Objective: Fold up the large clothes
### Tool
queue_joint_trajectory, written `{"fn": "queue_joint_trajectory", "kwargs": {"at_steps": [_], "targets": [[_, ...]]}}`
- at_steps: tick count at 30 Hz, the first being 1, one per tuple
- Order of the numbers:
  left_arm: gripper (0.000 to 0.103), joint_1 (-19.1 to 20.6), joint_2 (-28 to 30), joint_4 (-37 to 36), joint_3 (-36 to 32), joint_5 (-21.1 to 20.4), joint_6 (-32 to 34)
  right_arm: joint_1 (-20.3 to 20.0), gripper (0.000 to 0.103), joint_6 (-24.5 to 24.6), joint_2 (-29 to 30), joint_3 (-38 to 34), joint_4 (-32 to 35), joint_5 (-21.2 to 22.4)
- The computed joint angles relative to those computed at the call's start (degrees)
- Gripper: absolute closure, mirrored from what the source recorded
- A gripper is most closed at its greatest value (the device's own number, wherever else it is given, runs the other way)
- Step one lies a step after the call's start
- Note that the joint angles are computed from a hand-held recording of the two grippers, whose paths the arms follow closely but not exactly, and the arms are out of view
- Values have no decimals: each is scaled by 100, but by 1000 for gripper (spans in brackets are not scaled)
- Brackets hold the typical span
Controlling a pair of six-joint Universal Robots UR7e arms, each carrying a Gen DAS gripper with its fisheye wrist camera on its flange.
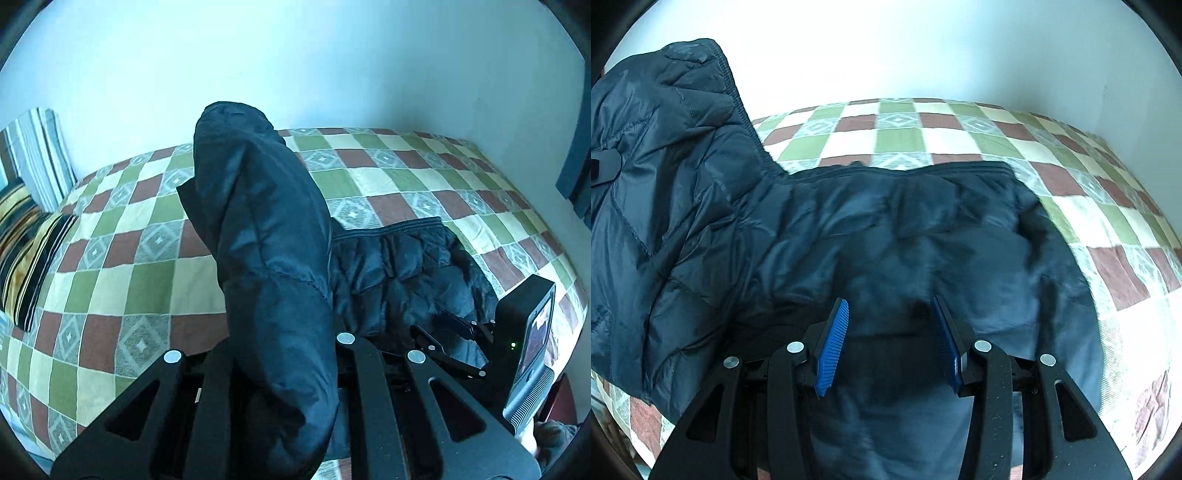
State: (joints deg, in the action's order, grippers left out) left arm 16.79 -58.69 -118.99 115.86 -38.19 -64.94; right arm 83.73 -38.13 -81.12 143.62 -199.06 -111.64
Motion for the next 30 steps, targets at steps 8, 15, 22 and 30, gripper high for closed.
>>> {"fn": "queue_joint_trajectory", "kwargs": {"at_steps": [8,15,22,30], "targets": [[91,38,1006,-490,-653,-129,676,-558,57,-118,-727,4,348,331],[91,152,1840,-879,-1191,-356,1170,-1148,57,-183,-1341,-60,666,657],[91,228,2489,-928,-1666,-518,1427,-1529,57,-205,-1533,-127,789,701],[91,250,2952,-881,-1999,-508,1436,-1824,52,-386,-1597,-316,852,623]]}}
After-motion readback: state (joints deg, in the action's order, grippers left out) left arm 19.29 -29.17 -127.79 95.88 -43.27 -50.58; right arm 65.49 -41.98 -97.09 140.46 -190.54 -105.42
